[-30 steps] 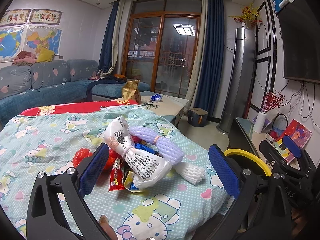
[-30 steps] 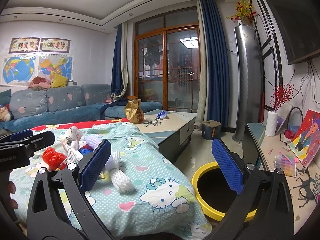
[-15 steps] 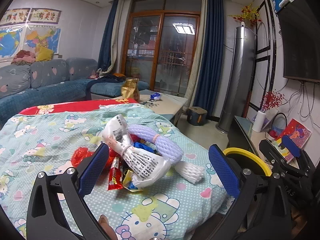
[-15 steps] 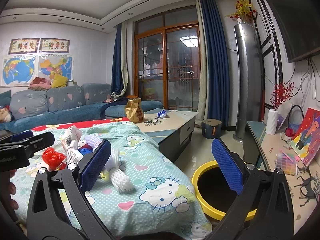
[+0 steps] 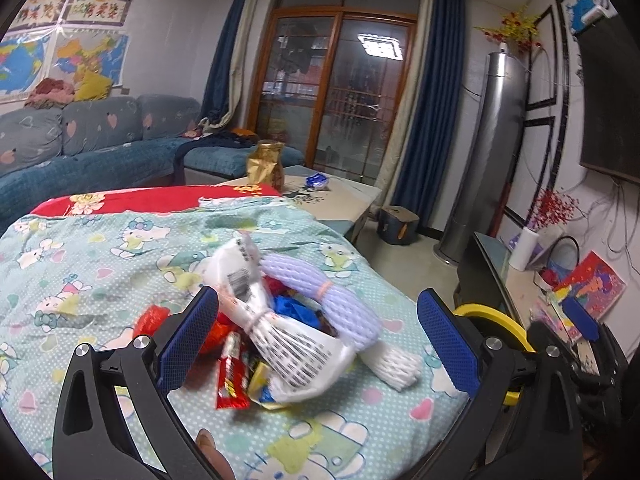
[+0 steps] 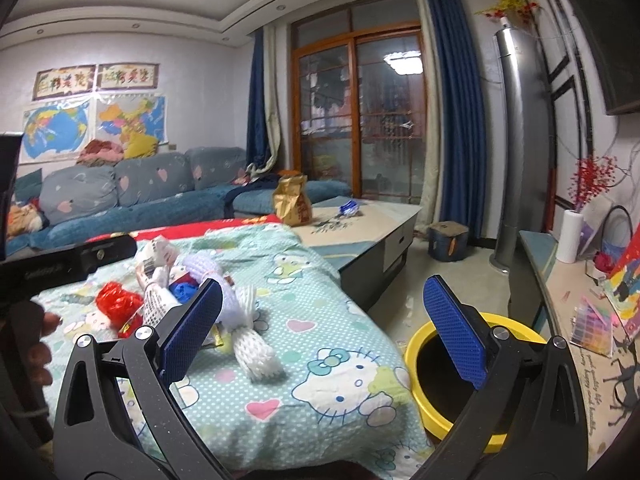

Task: Collect trash
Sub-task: 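Grasp the white printed bag with the left tool while the right tool grasps the lavender foam net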

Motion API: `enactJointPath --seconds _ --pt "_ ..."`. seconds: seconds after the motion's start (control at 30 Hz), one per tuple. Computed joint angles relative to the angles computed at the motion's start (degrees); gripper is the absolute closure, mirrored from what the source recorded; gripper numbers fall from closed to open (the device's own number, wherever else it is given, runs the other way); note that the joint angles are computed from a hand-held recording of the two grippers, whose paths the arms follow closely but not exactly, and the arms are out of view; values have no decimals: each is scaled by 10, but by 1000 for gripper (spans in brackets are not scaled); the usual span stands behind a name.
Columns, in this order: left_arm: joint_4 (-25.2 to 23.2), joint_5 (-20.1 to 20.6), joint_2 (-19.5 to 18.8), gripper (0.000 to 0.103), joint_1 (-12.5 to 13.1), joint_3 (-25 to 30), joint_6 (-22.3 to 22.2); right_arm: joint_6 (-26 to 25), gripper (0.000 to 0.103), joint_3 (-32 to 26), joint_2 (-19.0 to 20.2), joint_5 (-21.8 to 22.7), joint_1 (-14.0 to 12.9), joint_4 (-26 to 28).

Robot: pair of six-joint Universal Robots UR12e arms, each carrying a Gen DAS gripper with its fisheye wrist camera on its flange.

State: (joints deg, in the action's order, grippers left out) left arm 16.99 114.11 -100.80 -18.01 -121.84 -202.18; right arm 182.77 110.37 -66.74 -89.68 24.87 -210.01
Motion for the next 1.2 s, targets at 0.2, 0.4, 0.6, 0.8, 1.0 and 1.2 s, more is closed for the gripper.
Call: enactJointPath --seconds 0.2,0.4,0.6,0.8,1.0,1.2 --pt "-17 0 2 6 22 4 -21 -8 11 -21 4 50 -4 51" --pt "-36 17 7 6 41 3 -29 5 10 -57 14 100 -5 127" --pt "-53 12 15 6 62 -3 -40 -3 10 -91 26 128 1 182" --pt "-91 -58 22 6 95 -10 -65 -43 14 -129 39 141 10 265" --pt "-141 -116 13 7 112 9 -70 -55 26 -157 49 161 11 340" --pt "-153 -190 2 9 131 16 -97 -71 41 -175 58 176 12 386"
